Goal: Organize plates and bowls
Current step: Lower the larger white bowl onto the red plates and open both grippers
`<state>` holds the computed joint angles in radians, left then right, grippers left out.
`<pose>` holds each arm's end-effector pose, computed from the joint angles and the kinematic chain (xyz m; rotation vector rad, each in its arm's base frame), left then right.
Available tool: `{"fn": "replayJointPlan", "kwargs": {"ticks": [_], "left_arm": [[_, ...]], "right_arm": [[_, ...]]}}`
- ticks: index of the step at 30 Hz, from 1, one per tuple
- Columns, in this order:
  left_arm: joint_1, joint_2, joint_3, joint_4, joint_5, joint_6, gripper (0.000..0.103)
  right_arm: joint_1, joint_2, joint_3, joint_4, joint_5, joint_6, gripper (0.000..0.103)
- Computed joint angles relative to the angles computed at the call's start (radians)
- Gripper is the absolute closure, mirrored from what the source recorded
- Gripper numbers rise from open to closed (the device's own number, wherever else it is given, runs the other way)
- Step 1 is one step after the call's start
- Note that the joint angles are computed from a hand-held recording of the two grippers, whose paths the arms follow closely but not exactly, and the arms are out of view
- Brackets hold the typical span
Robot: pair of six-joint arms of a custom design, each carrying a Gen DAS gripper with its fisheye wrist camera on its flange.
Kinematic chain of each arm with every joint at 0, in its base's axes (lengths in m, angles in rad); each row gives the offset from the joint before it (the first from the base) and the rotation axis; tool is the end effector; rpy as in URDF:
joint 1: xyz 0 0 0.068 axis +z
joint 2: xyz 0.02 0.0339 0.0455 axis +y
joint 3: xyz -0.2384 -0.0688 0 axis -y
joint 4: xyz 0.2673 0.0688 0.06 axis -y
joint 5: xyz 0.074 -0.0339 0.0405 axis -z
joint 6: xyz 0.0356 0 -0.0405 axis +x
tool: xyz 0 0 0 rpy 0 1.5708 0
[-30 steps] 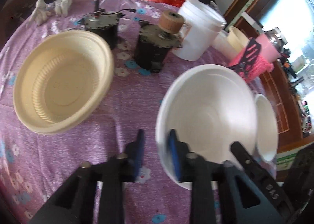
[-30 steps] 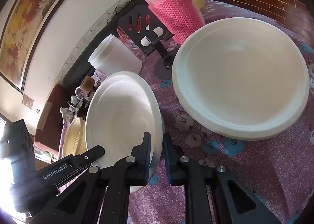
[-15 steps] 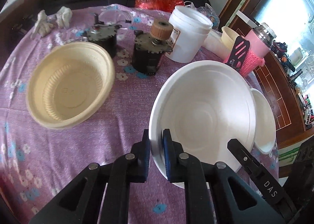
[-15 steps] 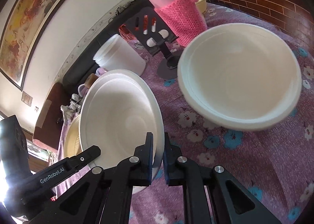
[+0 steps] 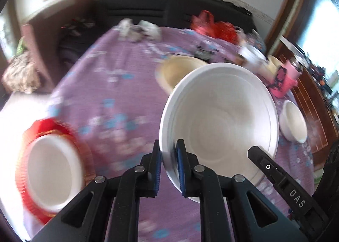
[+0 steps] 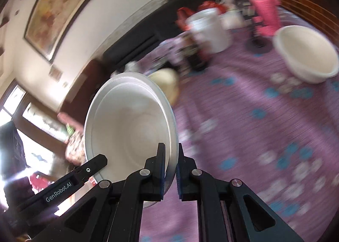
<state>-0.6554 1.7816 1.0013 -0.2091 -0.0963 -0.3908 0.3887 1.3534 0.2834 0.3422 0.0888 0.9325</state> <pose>0.2892 -0.2180 0.1098 0.3032 2.5598 -0.2776 0.2152 0.0847 0.0678 0.6802 2.2645 0.5674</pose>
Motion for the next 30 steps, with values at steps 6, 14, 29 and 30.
{"fn": "replayJointPlan", "kwargs": {"ticks": [6, 14, 29, 30], "left_arm": [[0.229, -0.273, -0.254, -0.026, 0.024, 0.110, 0.089], [0.504, -0.313, -0.344, -0.029, 0.097, 0.271, 0.087], [0.689, -0.289, -0.393, 0.038, 0.125, 0.373, 0.067], [0.689, -0.297, -0.399, 0.043, 0.117, 0.375, 0.067]], "right_arm": [[0.293, 0.250, 0.258, -0.003, 0.116, 0.084, 0.093], [0.444, 0.620, 0.623, -0.037, 0.138, 0.123, 0.093], [0.511, 0.807, 0.853, -0.171, 0.239, 0.048, 0.091], [0.518, 0.807, 0.857, -0.179, 0.256, 0.047, 0.089]]}}
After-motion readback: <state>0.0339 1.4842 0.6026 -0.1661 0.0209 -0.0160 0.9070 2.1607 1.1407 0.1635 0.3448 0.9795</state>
